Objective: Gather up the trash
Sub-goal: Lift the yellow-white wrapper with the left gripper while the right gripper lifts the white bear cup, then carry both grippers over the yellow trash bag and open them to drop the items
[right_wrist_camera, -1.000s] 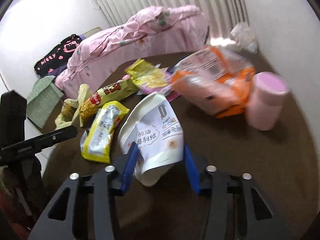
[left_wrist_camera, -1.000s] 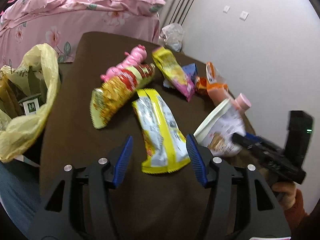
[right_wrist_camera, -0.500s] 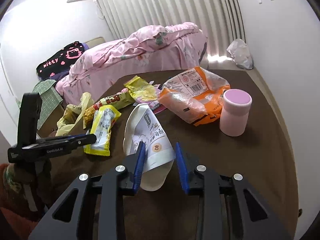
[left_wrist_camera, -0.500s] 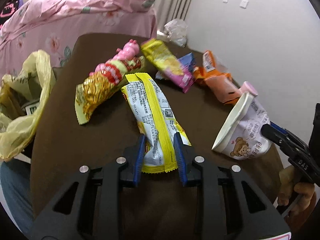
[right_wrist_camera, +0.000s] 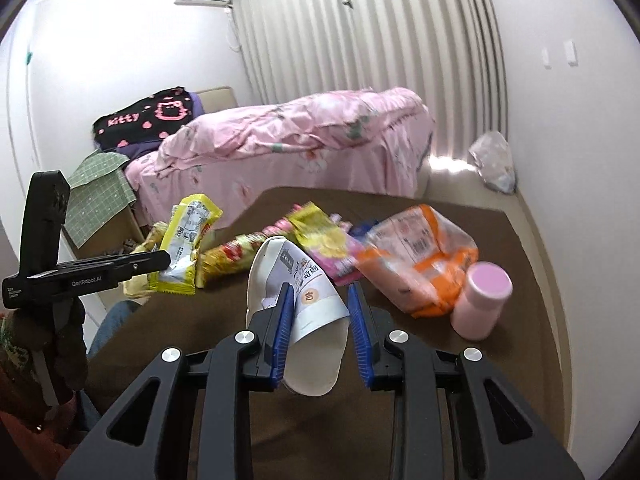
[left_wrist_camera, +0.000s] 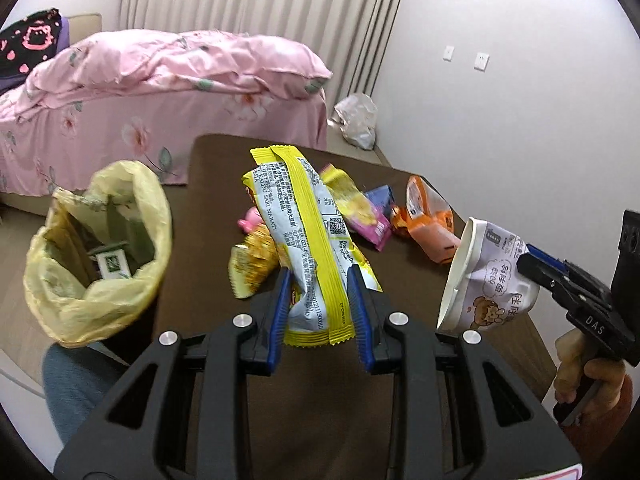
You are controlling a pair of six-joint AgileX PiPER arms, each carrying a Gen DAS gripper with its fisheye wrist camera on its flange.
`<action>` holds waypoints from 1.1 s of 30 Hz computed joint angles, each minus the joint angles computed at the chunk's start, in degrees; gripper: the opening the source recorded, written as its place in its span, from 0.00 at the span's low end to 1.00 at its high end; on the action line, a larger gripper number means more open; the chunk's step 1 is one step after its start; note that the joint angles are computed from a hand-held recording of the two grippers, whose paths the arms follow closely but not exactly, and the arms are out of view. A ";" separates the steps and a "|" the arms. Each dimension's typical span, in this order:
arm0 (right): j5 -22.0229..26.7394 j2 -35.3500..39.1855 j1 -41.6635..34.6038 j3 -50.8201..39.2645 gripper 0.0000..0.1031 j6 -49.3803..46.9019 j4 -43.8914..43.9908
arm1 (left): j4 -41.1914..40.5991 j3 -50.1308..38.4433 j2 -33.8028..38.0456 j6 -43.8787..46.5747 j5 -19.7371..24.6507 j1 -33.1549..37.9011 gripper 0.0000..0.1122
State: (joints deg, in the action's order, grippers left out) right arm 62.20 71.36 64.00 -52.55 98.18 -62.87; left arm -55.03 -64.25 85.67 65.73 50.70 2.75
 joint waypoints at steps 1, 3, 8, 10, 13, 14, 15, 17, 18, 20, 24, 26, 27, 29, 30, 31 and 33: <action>0.10 0.92 0.03 -1.49 0.26 -1.28 -0.22 | -0.28 -0.16 -0.14 0.67 0.11 0.61 0.24; -1.29 2.97 -1.14 -4.64 0.26 -4.03 -0.57 | -1.25 -0.59 -0.67 2.58 0.88 2.75 0.24; -5.71 9.21 -4.29 -13.84 0.26 -10.95 -1.27 | -2.88 -4.30 1.18 3.88 2.52 8.27 0.24; -8.61 12.33 -6.24 -18.39 0.26 -14.53 -0.66 | -3.21 -6.99 3.22 3.32 1.95 10.62 0.24; -12.24 17.61 -9.07 -25.84 0.26 -20.46 1.18 | -2.48 -11.77 7.13 0.74 0.20 13.13 0.24; -13.21 19.18 -9.95 -28.10 0.26 -22.42 2.04 | -2.23 -13.59 8.77 -0.40 -0.55 13.96 0.24; -14.41 21.31 -10.98 -31.12 0.26 -25.10 3.50 | -2.08 -14.84 9.99 -1.35 -1.21 14.51 0.24; -16.47 25.72 -12.97 -37.32 0.26 -30.77 6.89 | -1.93 -17.15 12.33 -3.19 -2.10 15.61 0.24; -16.85 27.26 -13.46 -39.44 0.26 -32.55 7.89 | -2.07 -18.07 13.20 -3.66 -1.91 16.29 0.24; -18.13 31.09 -14.96 -44.59 0.26 -37.18 11.15 | -2.72 -19.43 15.26 -4.75 -2.26 17.35 0.24; -21.54 39.89 -18.91 -55.45 0.26 -47.25 20.44 | -1.66 -22.07 19.15 -7.03 -2.84 17.76 0.24; -21.98 43.72 -20.33 -60.24 0.26 -51.03 24.25 | 0.05 -23.87 21.57 -9.22 -3.67 17.35 0.24; -22.36 46.01 -21.25 -62.97 0.26 -53.29 26.94 | 0.67 -24.17 22.22 -10.00 -4.13 17.00 0.24; -22.36 50.57 -22.97 -68.83 0.26 -58.06 32.79 | 2.92 -26.43 24.59 -12.73 -4.16 16.11 0.24; -21.79 53.31 -23.80 -72.55 0.26 -60.70 35.97 | 4.17 -27.47 25.88 -13.79 -4.08 15.45 0.25; -20.55 56.00 -24.38 -76.55 0.26 -63.11 38.58 | 6.07 -28.61 27.24 -15.16 -3.99 14.56 0.25; -17.20 61.32 -25.18 -84.79 0.26 -67.05 42.40 | 10.10 -30.20 29.58 -18.08 -4.19 12.90 0.25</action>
State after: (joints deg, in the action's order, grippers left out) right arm 45.00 132.68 38.82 -137.34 31.14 -20.47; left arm -44.93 -94.46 115.25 47.64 46.51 15.65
